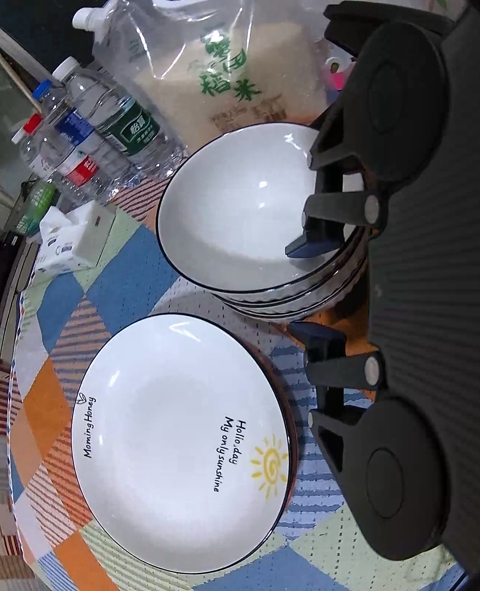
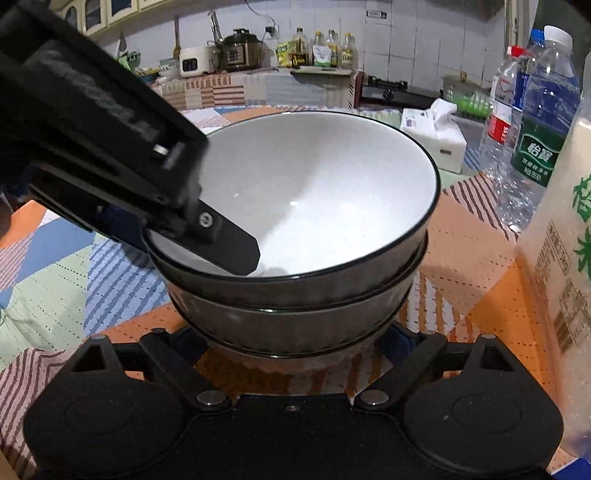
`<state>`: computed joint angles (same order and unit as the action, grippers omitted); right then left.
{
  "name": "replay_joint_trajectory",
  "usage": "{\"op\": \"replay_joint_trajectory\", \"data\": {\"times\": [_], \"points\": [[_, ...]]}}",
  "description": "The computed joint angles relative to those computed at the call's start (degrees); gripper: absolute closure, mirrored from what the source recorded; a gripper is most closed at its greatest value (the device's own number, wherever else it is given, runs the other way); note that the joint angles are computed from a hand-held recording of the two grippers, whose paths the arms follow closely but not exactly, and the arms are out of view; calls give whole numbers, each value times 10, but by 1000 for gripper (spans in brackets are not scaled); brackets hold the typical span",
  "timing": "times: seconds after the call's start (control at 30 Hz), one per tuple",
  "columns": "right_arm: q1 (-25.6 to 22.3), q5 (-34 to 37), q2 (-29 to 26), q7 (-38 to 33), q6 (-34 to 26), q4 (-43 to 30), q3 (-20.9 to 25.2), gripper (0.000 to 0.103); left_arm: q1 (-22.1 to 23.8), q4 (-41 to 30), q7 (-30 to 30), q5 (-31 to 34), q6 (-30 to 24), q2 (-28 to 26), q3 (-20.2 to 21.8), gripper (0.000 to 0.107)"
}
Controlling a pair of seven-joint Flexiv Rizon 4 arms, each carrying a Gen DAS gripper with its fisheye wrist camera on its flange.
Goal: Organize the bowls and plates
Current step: 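Carry the bowl stack with both grippers over the plate stack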
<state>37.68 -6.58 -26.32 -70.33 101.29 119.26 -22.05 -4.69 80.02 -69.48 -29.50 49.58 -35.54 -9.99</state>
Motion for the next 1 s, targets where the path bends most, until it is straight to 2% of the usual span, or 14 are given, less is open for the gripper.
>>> {"op": "replay_joint_trajectory", "data": {"times": [0.07, 0.23, 0.37, 0.63, 0.73, 0.83, 0.9, 1.0], "points": [[-11, 0, -5, 0, 4, -6, 11, 5, -3, 3, 8, 6, 9, 2, 1, 70], [-23, 6, -19, -19, 21, -17, 20, 2, -5, -23, -18, 18, -26, -7, 9, 70], [-25, 12, -23, -28, 17, -24, 21, 1, -1, -13, -4, 13, -17, -4, 2, 70], [-65, -2, -17, -50, 18, -26, 62, 2, 7, -23, 32, 26, -77, 8, 9, 70], [-55, 3, -10, -57, 23, -18, 57, 2, 7, -14, 47, 30, -81, 23, 13, 70], [-17, 13, 2, -69, 27, -8, 21, 2, 10, -14, 65, 34, -95, 38, 16, 70], [-7, 16, 12, -77, 24, -6, 14, 2, 8, -28, 70, 46, -114, 43, 23, 70], [20, 27, 19, -80, 29, -9, -12, 2, 11, -37, 85, 42, -113, 51, 23, 70]]}}
